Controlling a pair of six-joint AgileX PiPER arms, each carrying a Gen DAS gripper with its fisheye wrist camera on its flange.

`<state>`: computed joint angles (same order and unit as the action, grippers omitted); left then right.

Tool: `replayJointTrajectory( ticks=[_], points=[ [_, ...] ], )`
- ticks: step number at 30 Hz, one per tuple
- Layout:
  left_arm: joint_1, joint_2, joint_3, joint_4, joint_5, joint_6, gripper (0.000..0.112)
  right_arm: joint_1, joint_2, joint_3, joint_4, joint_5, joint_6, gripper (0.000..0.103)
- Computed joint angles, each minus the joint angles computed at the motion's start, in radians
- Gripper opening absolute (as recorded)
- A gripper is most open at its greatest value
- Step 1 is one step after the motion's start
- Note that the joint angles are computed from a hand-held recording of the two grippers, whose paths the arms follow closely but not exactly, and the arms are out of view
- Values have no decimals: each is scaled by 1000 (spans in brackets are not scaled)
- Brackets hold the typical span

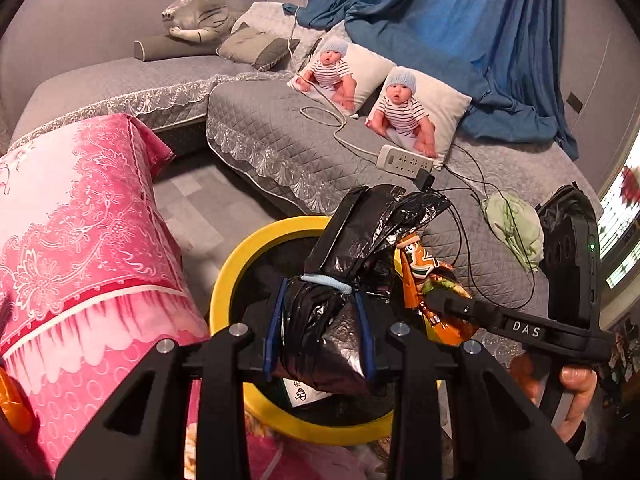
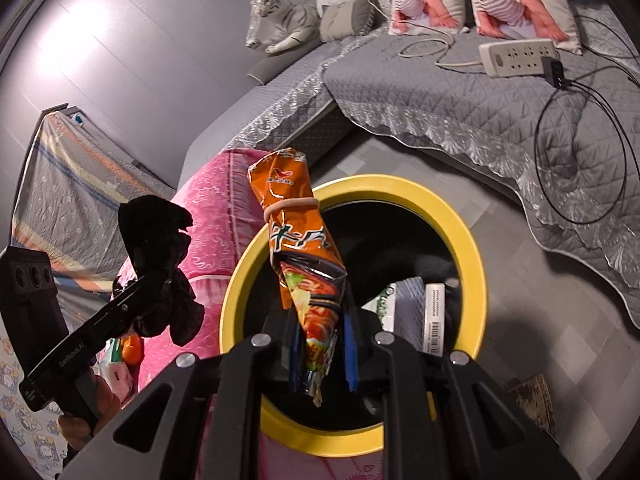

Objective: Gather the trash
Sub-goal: 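Carry the black bag and orange wrapper over the yellow bin and open both tools, then move back to the bed and grasp the torn pink paper box with the left tool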

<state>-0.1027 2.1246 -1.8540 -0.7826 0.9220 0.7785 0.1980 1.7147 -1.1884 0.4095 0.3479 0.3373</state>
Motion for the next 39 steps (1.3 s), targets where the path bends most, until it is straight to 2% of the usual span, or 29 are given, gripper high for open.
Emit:
replayJointTrajectory(
  ticks=[8, 13, 16, 17, 19, 22, 27, 29, 34, 37, 39],
  points=[
    [-38, 23, -12, 37, -14, -33, 30, -33, 16, 38, 109, -11, -86, 16],
    [-44, 35, -28, 52, -13, -57, 36, -41, 16, 45, 144, -13, -113, 18],
    [-43, 29, -18, 51, -34, -81, 60, -51, 9, 55, 152, -20, -107, 28],
    [-41, 22, -4, 46, -51, -86, 73, -52, 5, 58, 120, -21, -70, 35],
    [-30, 18, 2, 33, -62, -98, 81, -55, -4, 71, 83, -34, -21, 50],
    [-4, 23, -1, 0, -48, -101, 93, -65, -19, 94, 112, -47, -33, 52],
    [35, -31, 64, -39, -91, -58, 93, -63, -40, 106, 144, -57, -73, 54],
    [50, -70, 104, -48, -112, -28, 93, -52, -41, 97, 182, -55, -127, 59],
    [184, -206, 214, -171, -11, 247, 94, 13, -26, 38, 225, -33, -220, 60],
    [320, -266, 242, -226, 112, 437, 94, 63, -8, -17, 206, -11, -237, 67],
    [450, -285, 227, -236, 231, 566, 95, 98, 16, -71, 156, 12, -211, 67]
  ],
)
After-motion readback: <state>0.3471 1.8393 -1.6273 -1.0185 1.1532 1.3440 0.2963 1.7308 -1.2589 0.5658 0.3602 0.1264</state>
